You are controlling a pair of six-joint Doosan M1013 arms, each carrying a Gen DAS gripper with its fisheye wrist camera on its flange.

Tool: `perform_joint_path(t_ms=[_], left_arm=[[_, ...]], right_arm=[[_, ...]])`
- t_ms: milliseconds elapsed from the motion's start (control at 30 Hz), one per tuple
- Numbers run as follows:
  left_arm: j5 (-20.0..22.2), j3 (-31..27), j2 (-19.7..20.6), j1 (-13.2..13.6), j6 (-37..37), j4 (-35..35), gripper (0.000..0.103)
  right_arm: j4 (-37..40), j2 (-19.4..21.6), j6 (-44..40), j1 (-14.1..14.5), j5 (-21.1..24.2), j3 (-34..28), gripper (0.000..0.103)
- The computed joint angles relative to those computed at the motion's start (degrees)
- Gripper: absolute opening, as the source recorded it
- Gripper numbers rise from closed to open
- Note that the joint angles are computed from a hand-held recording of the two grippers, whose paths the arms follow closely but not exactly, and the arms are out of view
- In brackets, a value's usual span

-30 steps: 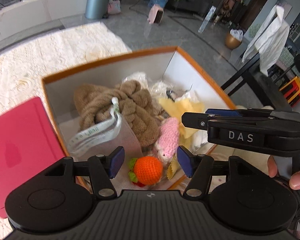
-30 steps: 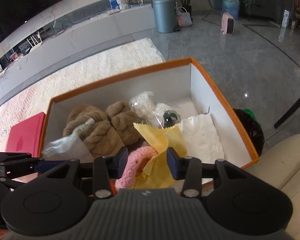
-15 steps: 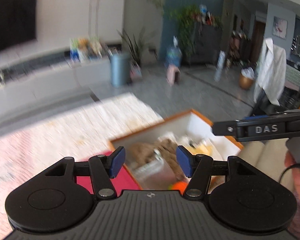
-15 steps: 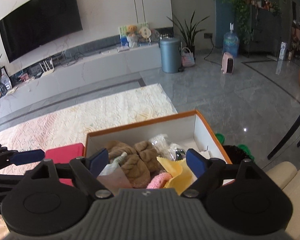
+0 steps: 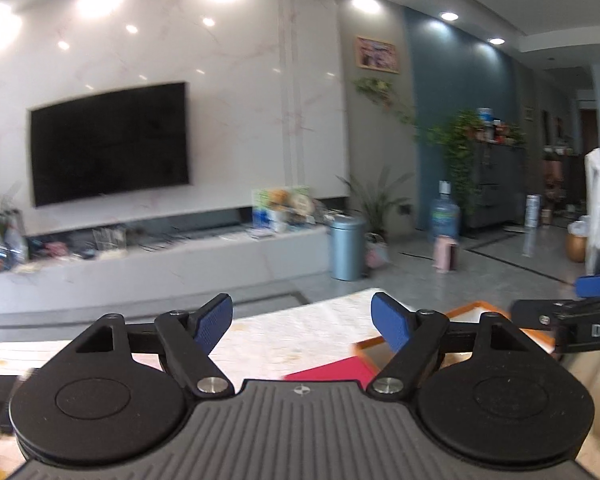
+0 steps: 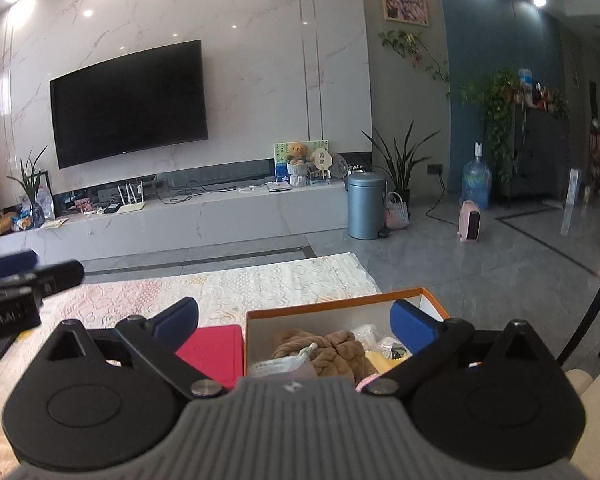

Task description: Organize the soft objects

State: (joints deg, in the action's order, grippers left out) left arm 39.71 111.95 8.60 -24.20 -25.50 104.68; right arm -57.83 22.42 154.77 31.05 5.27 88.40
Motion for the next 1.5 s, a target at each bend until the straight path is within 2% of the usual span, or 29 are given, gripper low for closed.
perform_joint_path(t_ms=[67, 133, 367, 433, 533, 667, 733, 967, 1133, 1500], left_arm=[[2.74, 0.95, -0.13, -0.77, 0.26, -0.62, 0.094], [3.73, 1.33, -0.15, -1.06, 2.11, -3.32, 0.095], [3.46, 2.38, -0.08, -0.47, 5.64, -12.66, 0.095], [3.96, 3.48, -0.33, -0.49, 5.2, -13.06, 0.095], [6.26, 5.1, -0.41, -1.16, 3.52, -13.4, 0.095], [6.91, 6.44, -0.56, -1.52, 1.74, -14.67, 0.095], [7.75, 7.29, -0.48, -1.98, 1.03, -14.57, 0.095], [8.41, 7.5, -0.06, -1.91, 1.8, -18.51, 0.095], [6.99, 7.45, 0.19, -1.86, 2.94, -18.77, 0.095], [6.36, 7.37, 0.36, -2.16, 3.78, -18.97, 0.095]], right_arm=[[-2.6, -0.26, 2.47, 0.68, 0.54, 0.78, 0.1], [-6.49, -0.47, 6.24, 1.41, 1.26, 1.56, 0.1], [-20.93, 0.02, 21.07, 3.48, 5.51, 3.31, 0.1], [-26.36, 0.19, 27.27, 3.91, 6.13, 4.12, 0.1], [-39.34, 0.55, 39.96, 4.43, 7.4, 5.79, 0.1], [-51.21, 1.0, 53.02, 4.95, 9.68, 7.89, 0.1], [-55.54, 1.28, 58.28, 4.79, 9.27, 8.42, 0.1], [-65.09, 2.22, 66.09, 4.66, 8.05, 9.14, 0.1], [-71.18, 2.3, 72.13, 4.35, 7.4, 9.65, 0.1], [-72.78, 2.46, 74.24, 4.25, 6.65, 9.71, 0.1]])
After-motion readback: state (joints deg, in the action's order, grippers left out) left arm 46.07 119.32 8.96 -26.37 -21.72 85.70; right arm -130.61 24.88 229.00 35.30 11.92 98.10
